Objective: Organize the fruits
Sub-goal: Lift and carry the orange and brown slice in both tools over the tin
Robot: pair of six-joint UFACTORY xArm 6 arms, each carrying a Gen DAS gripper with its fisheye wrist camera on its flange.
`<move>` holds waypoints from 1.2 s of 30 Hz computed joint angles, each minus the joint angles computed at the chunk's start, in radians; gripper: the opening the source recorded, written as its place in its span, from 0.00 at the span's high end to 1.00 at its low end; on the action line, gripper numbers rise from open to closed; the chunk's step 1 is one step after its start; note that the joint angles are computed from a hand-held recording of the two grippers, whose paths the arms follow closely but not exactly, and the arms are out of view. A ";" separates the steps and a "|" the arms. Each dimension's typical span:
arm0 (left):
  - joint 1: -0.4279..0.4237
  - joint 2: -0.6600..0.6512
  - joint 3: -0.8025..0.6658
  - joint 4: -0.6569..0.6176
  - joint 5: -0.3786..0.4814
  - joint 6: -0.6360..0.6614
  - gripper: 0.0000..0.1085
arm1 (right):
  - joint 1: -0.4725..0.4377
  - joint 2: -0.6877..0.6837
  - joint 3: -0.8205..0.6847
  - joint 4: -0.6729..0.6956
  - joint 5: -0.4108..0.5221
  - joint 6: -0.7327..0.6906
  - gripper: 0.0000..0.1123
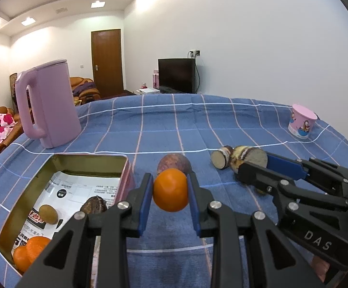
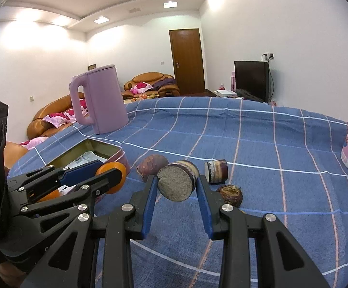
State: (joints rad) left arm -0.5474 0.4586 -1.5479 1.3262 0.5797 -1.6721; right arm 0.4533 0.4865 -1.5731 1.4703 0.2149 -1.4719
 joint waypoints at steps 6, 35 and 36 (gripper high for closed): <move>-0.010 -0.008 0.008 0.041 0.023 -0.036 0.72 | 0.005 -0.012 0.006 0.087 -0.011 -0.097 0.68; -0.048 -0.044 0.046 0.180 0.123 -0.161 0.72 | -0.007 -0.075 0.052 0.454 0.009 -0.475 0.68; -0.049 -0.044 0.046 0.185 0.124 -0.165 0.72 | -0.007 -0.076 0.051 0.464 0.008 -0.486 0.68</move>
State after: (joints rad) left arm -0.5963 0.4141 -1.5015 1.5115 0.7038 -1.8374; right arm 0.4464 0.4106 -1.5218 1.9344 0.2229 -1.9582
